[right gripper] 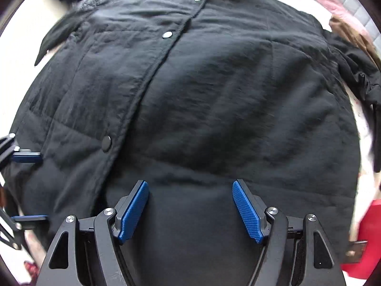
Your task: Fold large clothes
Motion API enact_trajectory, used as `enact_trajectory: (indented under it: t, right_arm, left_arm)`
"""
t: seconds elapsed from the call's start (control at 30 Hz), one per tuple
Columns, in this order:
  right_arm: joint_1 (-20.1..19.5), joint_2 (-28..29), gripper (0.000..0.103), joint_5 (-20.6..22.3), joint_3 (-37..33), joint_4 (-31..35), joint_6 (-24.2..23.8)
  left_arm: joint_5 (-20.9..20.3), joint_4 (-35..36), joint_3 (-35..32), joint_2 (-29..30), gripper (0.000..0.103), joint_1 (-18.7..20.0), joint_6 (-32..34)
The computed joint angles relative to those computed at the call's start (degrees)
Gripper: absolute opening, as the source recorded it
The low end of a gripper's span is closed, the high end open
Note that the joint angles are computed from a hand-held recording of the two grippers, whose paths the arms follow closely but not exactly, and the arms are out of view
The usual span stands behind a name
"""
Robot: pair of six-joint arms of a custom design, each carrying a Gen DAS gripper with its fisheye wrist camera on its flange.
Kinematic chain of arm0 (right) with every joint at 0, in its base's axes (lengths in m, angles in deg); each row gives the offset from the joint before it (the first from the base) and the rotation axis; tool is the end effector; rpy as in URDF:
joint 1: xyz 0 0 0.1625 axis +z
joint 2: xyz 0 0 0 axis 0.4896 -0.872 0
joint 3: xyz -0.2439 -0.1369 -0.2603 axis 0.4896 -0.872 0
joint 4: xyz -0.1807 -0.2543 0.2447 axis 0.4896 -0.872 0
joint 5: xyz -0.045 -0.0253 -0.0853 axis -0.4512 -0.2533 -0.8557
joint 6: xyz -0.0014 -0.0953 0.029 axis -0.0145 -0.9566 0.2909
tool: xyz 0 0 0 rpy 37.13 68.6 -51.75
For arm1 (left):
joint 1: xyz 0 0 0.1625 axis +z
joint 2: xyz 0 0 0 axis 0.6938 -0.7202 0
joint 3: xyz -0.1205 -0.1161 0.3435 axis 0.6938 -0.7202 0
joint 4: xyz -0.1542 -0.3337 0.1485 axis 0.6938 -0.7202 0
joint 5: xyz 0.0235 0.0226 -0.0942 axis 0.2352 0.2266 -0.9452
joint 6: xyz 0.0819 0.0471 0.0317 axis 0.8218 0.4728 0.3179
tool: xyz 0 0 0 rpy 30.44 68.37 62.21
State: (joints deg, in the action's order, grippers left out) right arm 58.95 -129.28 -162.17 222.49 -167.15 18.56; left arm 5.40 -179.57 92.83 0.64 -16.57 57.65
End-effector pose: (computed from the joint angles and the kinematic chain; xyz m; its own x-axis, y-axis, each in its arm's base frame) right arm 0.0607 -0.3716 0.1987 -0.6827 -0.3482 0.6424 -0.3849 0.9187 0.0889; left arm -0.2380 -0.3093 0.0273 -0.6452 0.6287 -0.4341 0.5981 0.7692 0.2250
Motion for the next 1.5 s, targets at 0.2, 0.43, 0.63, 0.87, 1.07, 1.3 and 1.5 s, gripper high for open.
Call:
enact_trajectory:
  t: [0.2, 0.43, 0.63, 0.87, 1.07, 1.3, 1.5]
  right_arm:
    - [5.8, 5.1, 0.074, 2.7, -15.7, 9.7, 6.8]
    - [7.8, 24.5, 0.075, 3.4, -44.4, 23.3, 18.5]
    - [7.4, 32.3, 0.075, 6.6, -59.4, 20.7, 19.6]
    - [2.2, 42.1, 0.075, 6.2, -69.7, 8.3, 12.5]
    - [-3.4, 43.1, 0.075, 16.4, -69.0, 6.2, 11.8]
    - [-3.7, 43.4, 0.075, 24.9, -67.5, 5.1, 12.3]
    - [-0.5, 46.7, 0.074, 27.4, -69.4, 2.4, 11.7]
  left_arm:
    - [12.8, 21.2, -19.1, 0.8, 0.082, 4.9, -1.8]
    - [31.8, 34.8, -51.9, 19.1, 0.088, 14.4, -2.1]
    - [35.5, 13.3, -72.5, 35.5, 0.088, 21.8, 12.1]
    - [28.1, 3.0, -91.7, 52.5, 0.086, 27.0, 21.7]
    - [26.3, -0.5, -97.4, 57.6, 0.027, 28.1, 21.9]
    - [22.1, -23.1, -67.7, 38.8, 0.006, 28.1, 20.4]
    - [20.6, -11.0, -54.5, 29.6, 0.010, 33.0, 8.1]
